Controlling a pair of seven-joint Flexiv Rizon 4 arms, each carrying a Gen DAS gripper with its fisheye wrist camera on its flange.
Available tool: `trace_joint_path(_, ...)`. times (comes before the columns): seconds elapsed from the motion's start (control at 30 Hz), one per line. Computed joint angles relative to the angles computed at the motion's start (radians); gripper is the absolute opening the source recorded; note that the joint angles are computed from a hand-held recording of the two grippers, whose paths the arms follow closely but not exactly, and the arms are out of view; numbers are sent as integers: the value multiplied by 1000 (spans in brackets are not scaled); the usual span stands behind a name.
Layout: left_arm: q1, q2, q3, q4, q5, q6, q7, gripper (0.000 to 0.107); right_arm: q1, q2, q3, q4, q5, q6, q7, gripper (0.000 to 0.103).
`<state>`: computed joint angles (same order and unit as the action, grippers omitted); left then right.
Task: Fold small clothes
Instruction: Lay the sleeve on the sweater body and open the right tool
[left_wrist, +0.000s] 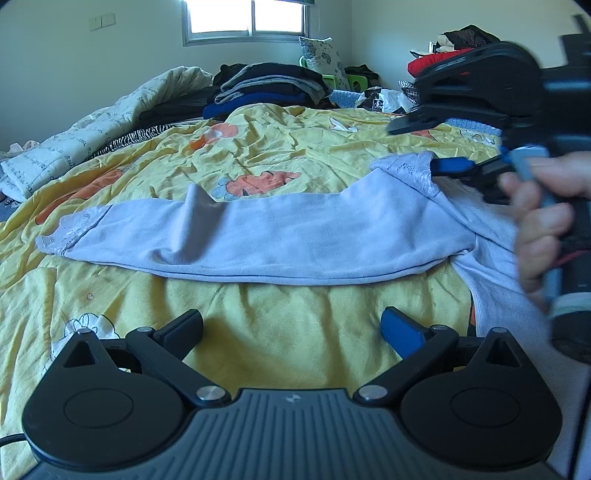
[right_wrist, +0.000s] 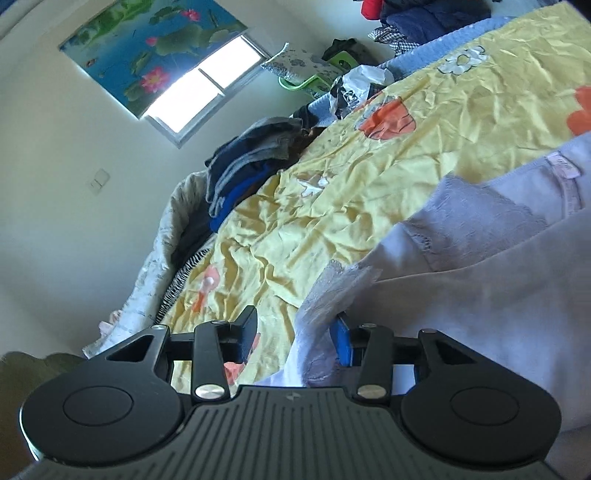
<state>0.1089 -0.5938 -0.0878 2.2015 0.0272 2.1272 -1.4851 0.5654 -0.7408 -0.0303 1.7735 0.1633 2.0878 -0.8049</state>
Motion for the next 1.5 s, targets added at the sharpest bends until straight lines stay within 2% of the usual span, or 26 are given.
trace_joint_path(0.13, -1, 0, 1, 0, 0, 0, -1, 103, -30, 21, 32, 43, -5, 54, -4, 45)
trace_joint_path(0.27, 0, 0, 0, 0, 1, -1, -2, 103, -157, 8, 157, 52, -152, 33, 63, 52)
trace_joint_path(0.33, 1, 0, 0, 0, 2, -1, -2, 103, -132, 14, 131, 56, -149, -6, 77, 52)
trace_joint_path(0.47, 0, 0, 0, -1, 2, -1, -2, 103, -155, 8, 166, 77, -212, 94, 68, 53)
trace_joint_path(0.57, 1, 0, 0, -1, 2, -1, -2, 103, -156, 23, 162, 83, -246, 68, 68, 57)
trace_joint_path(0.67, -1, 0, 1, -1, 2, -1, -2, 103, -300, -4, 289, 78, -463, 28, 123, 57)
trace_joint_path(0.7, 0, 0, 0, -1, 3, -1, -2, 103, -325, -12, 303, 81, -535, 32, 149, 57)
trace_joint_path(0.73, 1, 0, 0, -1, 3, -1, -3, 103, -323, -10, 306, 83, -542, 30, 131, 58)
trace_joint_path(0.83, 1, 0, 0, -1, 3, -1, -3, 103, -253, 13, 239, 92, -466, 23, 129, 58)
trace_joint_path(0.93, 0, 0, 1, -1, 3, -1, -3, 103, -281, 3, 262, 98, -461, 44, 174, 59)
trace_joint_path(1.07, 2, 0, 0, -1, 3, -1, -3, 103, -245, 31, 212, 119, -448, -45, 165, 61)
trace_joint_path(1.23, 4, 0, -2, -1, 5, -2, -4, 103, -245, 37, 224, 150, -404, 56, 158, 61)
trace_joint_path(1.27, 5, 0, -4, -1, 6, -3, -5, 103, -230, 48, 209, 158, -389, 59, 148, 63)
trace_joint_path(1.33, 8, 1, -7, -2, 8, -6, -7, 103, -172, 84, 153, 183, -329, 32, 113, 77)
trace_joint_path(1.37, 10, 1, -9, -2, 9, -7, -8, 103, -148, 99, 128, 191, -308, -6, 96, 77)
trace_joint_path(1.43, 16, 2, -13, -1, 15, -9, -11, 103, -117, 117, 95, 199, -267, -66, 77, 69)
trace_joint_path(1.5, 28, 4, -21, 1, 26, -13, -14, 103, -136, 122, 122, 220, -234, -16, 81, 71)
